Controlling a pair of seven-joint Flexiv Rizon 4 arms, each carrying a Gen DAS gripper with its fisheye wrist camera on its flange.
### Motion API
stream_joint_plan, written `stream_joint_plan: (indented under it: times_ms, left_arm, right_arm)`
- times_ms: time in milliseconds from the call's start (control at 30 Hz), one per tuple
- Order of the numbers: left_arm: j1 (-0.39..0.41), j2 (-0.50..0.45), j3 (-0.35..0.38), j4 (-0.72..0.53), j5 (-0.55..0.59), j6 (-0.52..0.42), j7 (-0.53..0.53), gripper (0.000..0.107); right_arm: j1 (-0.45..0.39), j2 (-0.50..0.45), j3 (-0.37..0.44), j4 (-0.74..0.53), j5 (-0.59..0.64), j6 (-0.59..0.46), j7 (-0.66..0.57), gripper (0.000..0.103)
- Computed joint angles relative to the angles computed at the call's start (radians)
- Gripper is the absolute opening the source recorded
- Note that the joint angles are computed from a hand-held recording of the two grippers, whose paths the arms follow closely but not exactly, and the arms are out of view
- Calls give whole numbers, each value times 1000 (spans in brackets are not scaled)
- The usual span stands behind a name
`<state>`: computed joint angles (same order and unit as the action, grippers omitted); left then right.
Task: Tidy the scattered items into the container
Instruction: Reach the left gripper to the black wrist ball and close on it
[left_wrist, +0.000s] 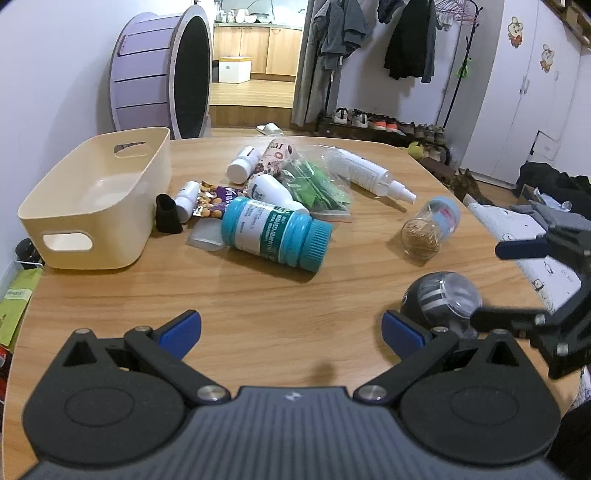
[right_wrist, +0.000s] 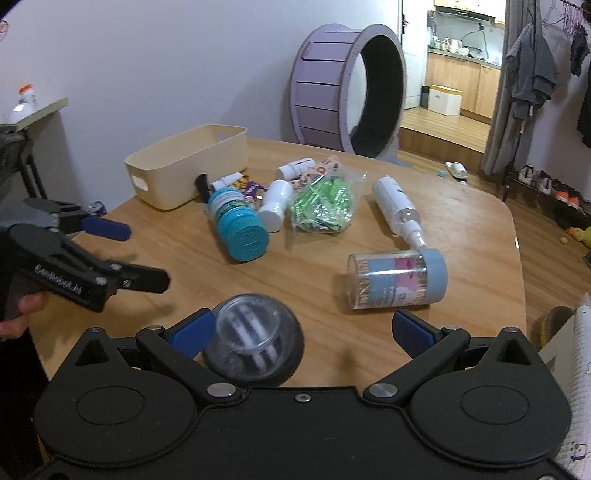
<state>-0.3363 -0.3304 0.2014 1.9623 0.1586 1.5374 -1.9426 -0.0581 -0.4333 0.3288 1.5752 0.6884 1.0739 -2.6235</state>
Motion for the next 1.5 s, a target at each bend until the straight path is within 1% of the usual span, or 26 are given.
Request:
stream_joint_plan:
  times_ms: [67, 133, 200, 233, 333, 400, 433, 533, 567, 667, 767, 867, 900, 933, 967, 1000, 1300, 1400, 1500]
  left_arm:
    - [22, 0, -27, 5, -13, 10, 21, 103]
    - [66, 2, -82, 24, -51, 40, 62, 103]
    - [84, 1, -108, 36, -85, 64, 90, 103]
    - [102, 2, -132, 46, -106, 78, 111, 103]
    - [203, 6, -261, 90, -179, 135, 200, 103]
    - [284, 8, -361, 121, -215, 174, 250, 103]
    - [298, 6, -382, 130, -229, 190, 268, 103]
    - [241, 2, -328, 127, -243, 209, 304, 103]
    - [237, 1, -326, 130, -250, 215, 316, 103]
    - [255, 6, -351, 144, -274, 221, 341, 103]
    - [247, 7, -344, 149, -297, 222, 350, 103]
    - [255, 9, -353, 156, -311, 229, 356, 103]
    - [256, 9, -354, 158, -314, 234, 356, 103]
    - [263, 10, -361, 161, -317, 238, 355, 103]
    - [269, 11, -366, 163, -319, 241, 355, 103]
    - [270, 12, -366, 164, -321, 243, 354, 103]
    - [270, 16, -358, 170, -324, 253, 349, 103]
    - [273, 16, -358, 172, -326, 252, 345, 103]
    - [272, 15, -354, 171, -329, 249, 341, 103]
  right_arm:
    - [-15, 1, 12, 5, 21, -9, -30, 103]
    - [-19, 2, 13, 10, 29, -20, -48, 103]
    - [-16, 1, 8, 14, 30, -32, -51, 103]
    - [-23, 0, 11, 11, 42, -43, -59, 103]
    - [-46, -5, 20, 1, 93, -82, -92, 103]
    - [-56, -10, 21, -7, 130, -105, -110, 103]
    - [-55, -12, 18, -8, 142, -107, -117, 103]
    - [-46, -17, 8, -7, 167, -97, -130, 103]
    - [-39, -19, 4, -6, 168, -87, -129, 103]
    - [-27, -27, -1, -3, 166, -67, -128, 103]
    - [-18, -36, -1, 3, 152, -51, -137, 98]
    - [-24, -44, 7, 0, 144, -62, -134, 90]
    - [-33, -46, 13, -4, 151, -76, -139, 85]
    - [-41, -48, 19, -9, 160, -90, -145, 77]
    - [-50, -48, 25, -13, 172, -105, -155, 72]
    - [-51, -46, 25, -15, 179, -111, -157, 70]
    - [-31, -32, 11, -11, 184, -80, -180, 69]
    - [-48, -30, 25, -22, 222, -76, -218, 69]
    - [-65, -34, 36, -41, 273, -88, -260, 66]
